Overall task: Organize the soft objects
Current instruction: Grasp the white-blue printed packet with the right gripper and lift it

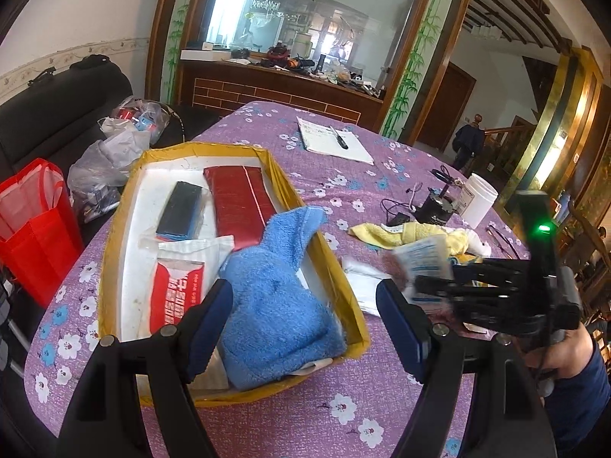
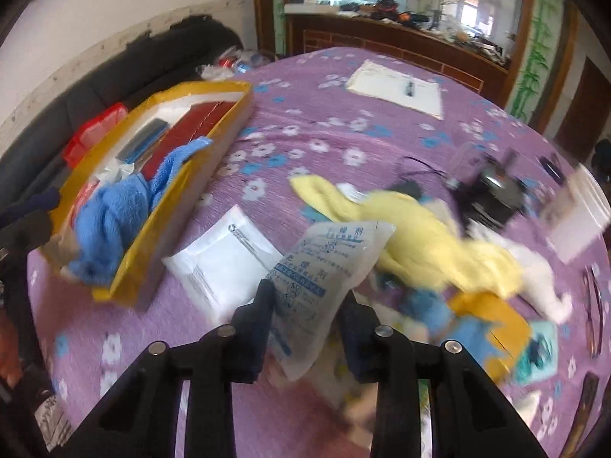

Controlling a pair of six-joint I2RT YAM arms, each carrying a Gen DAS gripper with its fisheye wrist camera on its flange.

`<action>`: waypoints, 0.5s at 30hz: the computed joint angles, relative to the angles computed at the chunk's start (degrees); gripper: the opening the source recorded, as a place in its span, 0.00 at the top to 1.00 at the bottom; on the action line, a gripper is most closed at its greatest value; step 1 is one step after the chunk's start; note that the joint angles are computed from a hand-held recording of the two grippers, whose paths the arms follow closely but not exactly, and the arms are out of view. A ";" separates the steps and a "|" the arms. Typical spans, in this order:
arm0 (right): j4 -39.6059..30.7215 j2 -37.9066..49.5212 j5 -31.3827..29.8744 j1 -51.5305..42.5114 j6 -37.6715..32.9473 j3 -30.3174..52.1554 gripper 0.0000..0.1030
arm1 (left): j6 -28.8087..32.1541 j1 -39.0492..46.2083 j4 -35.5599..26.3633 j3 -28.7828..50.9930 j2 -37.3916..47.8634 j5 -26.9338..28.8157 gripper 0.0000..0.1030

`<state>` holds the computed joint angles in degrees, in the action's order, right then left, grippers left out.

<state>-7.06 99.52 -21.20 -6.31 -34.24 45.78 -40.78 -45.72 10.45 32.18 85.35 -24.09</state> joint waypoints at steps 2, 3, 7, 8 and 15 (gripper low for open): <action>-2.86 -3.18 -6.98 -5.69 -3.14 -1.30 0.67 | 0.41 -0.68 -0.13 1.05 0.97 0.40 0.25; -3.88 -4.54 -9.28 -7.88 -3.82 -1.89 0.67 | 0.87 -1.01 -0.14 1.85 1.64 0.87 0.25; -10.31 -5.75 -20.36 -19.53 -9.30 -1.34 0.67 | 3.69 -2.89 -0.11 5.43 4.77 3.15 0.21; -11.89 -4.85 -22.30 -21.98 -10.05 -0.48 0.67 | 4.83 -3.26 -0.50 7.05 6.24 4.56 0.18; -21.93 5.17 -29.37 -33.28 -20.03 5.24 0.67 | 6.85 -4.26 -3.32 20.53 19.53 15.09 0.16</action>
